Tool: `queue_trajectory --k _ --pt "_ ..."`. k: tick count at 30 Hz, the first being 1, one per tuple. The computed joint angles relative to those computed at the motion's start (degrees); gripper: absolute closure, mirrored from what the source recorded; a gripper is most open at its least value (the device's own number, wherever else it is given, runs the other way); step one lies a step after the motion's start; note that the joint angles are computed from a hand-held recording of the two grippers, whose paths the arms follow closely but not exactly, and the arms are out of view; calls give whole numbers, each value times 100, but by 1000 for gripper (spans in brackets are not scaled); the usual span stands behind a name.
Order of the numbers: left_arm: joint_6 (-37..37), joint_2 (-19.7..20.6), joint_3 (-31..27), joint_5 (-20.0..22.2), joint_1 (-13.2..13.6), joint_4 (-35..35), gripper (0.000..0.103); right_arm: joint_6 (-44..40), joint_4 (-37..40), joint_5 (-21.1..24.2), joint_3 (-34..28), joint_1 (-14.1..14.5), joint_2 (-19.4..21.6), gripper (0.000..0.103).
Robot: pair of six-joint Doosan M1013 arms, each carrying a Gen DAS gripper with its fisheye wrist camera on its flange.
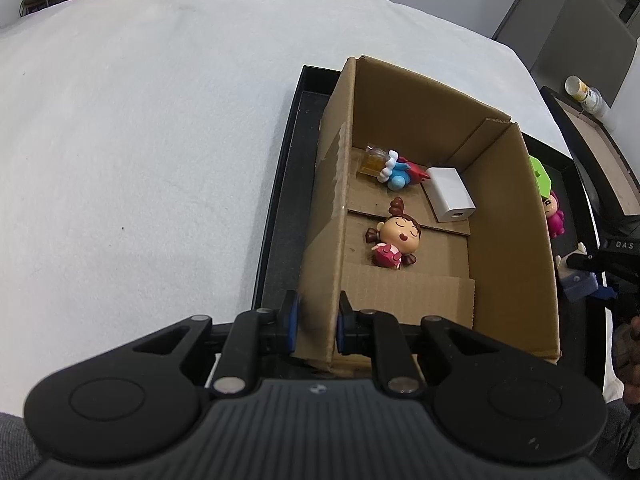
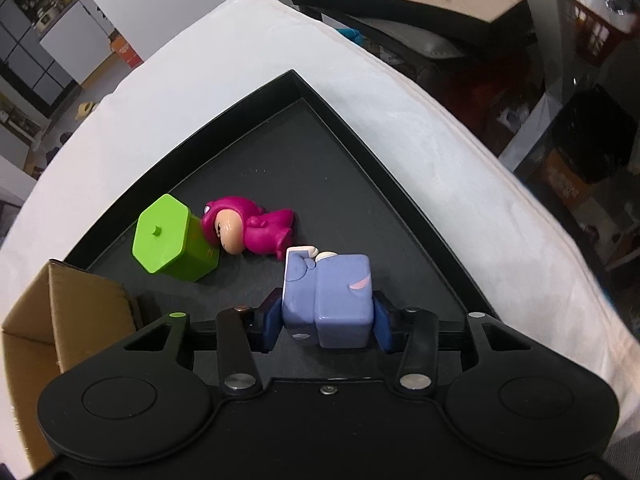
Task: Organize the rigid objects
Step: 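Lift the lavender cube over the box and open the right gripper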
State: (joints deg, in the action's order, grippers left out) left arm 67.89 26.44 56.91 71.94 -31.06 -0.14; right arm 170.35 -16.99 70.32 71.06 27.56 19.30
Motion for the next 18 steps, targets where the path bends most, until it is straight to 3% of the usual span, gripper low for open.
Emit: queue_trajectory --k 18 --pt "-3 -80 83 -113 42 -98 86 157 -20 -568 184 116 -239 59"
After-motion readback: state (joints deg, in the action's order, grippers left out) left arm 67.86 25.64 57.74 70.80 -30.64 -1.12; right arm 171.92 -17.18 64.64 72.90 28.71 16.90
